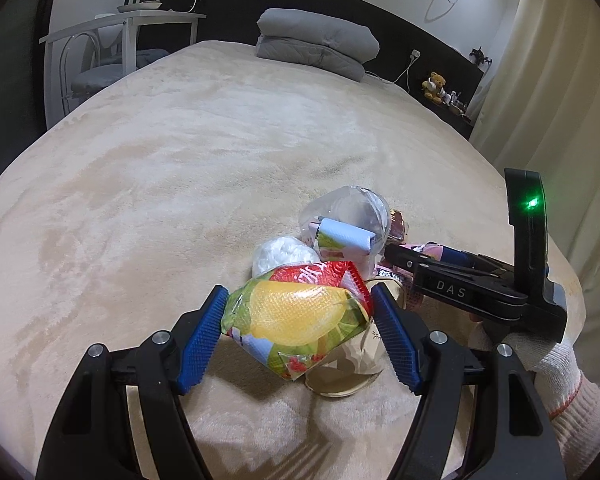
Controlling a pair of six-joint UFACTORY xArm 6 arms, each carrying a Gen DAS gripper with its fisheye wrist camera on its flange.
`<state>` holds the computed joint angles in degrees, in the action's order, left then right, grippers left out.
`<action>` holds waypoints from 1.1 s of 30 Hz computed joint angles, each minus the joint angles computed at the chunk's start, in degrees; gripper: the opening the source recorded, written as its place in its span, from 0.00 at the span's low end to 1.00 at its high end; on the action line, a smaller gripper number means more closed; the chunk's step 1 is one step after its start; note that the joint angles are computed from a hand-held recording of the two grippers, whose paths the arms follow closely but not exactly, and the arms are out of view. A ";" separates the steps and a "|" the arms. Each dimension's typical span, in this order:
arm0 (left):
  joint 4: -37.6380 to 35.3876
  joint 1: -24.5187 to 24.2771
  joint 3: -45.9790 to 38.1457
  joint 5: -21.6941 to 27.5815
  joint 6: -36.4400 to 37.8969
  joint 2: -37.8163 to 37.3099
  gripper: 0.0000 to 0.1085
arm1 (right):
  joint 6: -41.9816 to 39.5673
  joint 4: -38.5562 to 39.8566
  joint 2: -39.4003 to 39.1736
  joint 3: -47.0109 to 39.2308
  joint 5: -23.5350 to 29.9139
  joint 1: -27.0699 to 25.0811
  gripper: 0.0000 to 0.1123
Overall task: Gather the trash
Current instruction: 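Grasp the yellow snack bag with the left tool while the right tool grasps the pink wrapper, then carry the snack bag and pink wrapper with both tools over the floor bag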
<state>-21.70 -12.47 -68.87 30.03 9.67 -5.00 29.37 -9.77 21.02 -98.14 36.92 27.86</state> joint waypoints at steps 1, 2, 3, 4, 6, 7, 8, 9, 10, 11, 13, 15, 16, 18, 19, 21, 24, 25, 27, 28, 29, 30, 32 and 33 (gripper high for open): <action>-0.19 0.02 0.11 -0.03 0.25 -0.12 0.66 | -0.11 0.08 -0.27 0.40 -0.27 -0.09 0.58; -0.22 0.04 0.21 -0.16 0.45 -0.20 0.66 | 0.12 -0.08 -0.51 0.72 -0.53 -0.15 0.58; -0.22 0.01 0.32 -0.32 0.67 -0.33 0.66 | 0.12 -0.18 -0.77 1.07 -0.77 -0.20 0.58; -0.22 -0.05 0.47 -0.55 0.88 -0.48 0.66 | 0.32 -0.64 -0.93 1.20 -0.77 -0.22 0.57; -0.04 -0.13 0.66 -0.84 0.90 -0.63 0.66 | 0.59 -0.72 -1.68 2.13 -1.29 -0.38 0.57; 0.05 -0.13 0.85 -0.94 0.83 -0.75 0.66 | 0.84 -0.90 -2.02 2.56 -1.57 -0.45 0.57; -0.05 -0.13 0.87 -0.88 0.89 -0.77 0.66 | 0.93 -1.08 -2.56 3.21 -1.82 -0.49 0.57; -0.07 -0.15 0.85 -0.92 1.01 -0.75 0.66 | 0.76 -0.99 -2.99 3.72 -2.09 -0.55 0.57; -0.07 -0.16 0.91 -1.02 1.01 -0.83 0.66 | 0.78 -1.06 -3.41 4.21 -2.30 -0.60 0.57; -0.49 -0.10 0.98 -1.14 1.32 -0.85 0.66 | 0.83 -1.09 -3.96 4.90 -2.54 -0.66 0.57; -1.16 -0.08 1.21 -1.41 1.70 -1.11 0.66 | 0.50 -0.66 -5.21 6.40 -3.37 -0.78 0.56; -1.69 -0.10 1.51 -1.66 1.99 -1.45 0.66 | 0.93 -1.44 -6.74 8.15 -4.15 -0.85 0.56; -1.90 -0.11 1.69 -1.79 2.15 -1.65 0.66 | 1.13 -1.54 -7.50 9.03 -4.55 -0.88 0.56; -2.15 -0.14 2.11 -2.04 2.32 -2.14 0.66 | 1.48 -1.56 -9.32 11.10 -5.32 -0.99 0.56; -2.56 -0.14 2.37 -2.16 2.65 -2.44 0.66 | 1.45 -1.45 -10.26 12.17 -5.71 -1.02 0.56; -3.45 -0.15 2.87 -2.55 3.28 -3.06 0.66 | 1.63 -1.50 -12.20 14.23 -6.31 -1.00 0.56; -5.10 -0.33 3.85 -3.30 4.62 -4.28 0.66 | 2.43 -2.15 -15.53 17.73 -7.78 -0.89 0.56; -5.73 -0.40 4.33 -3.57 5.06 -4.82 0.66 | 2.61 -2.10 -16.73 18.98 -8.29 -0.84 0.56; -6.58 -0.61 5.37 -3.99 5.49 -5.91 0.66 | 2.87 -1.84 -19.04 21.32 -9.13 -0.72 0.56; -6.99 -0.75 6.06 -4.27 5.56 -6.59 0.66 | 2.82 -1.75 -20.25 22.57 -9.56 -0.67 0.56; -7.24 -0.92 6.55 -4.45 5.48 -7.14 0.66 | 3.07 -1.93 -21.41 23.67 -9.88 -0.52 0.56; -7.68 -1.05 7.17 -4.57 5.68 -7.78 0.66 | 3.48 -2.22 -22.58 24.87 -10.36 -0.35 0.56; -8.00 -1.54 8.47 -4.96 5.76 -9.10 0.66 | 4.42 -2.73 -24.85 27.08 -10.97 0.07 0.56; -8.34 -1.78 9.02 -5.12 5.98 -9.69 0.66 | 4.91 -2.82 -26.05 28.36 -11.46 0.21 0.56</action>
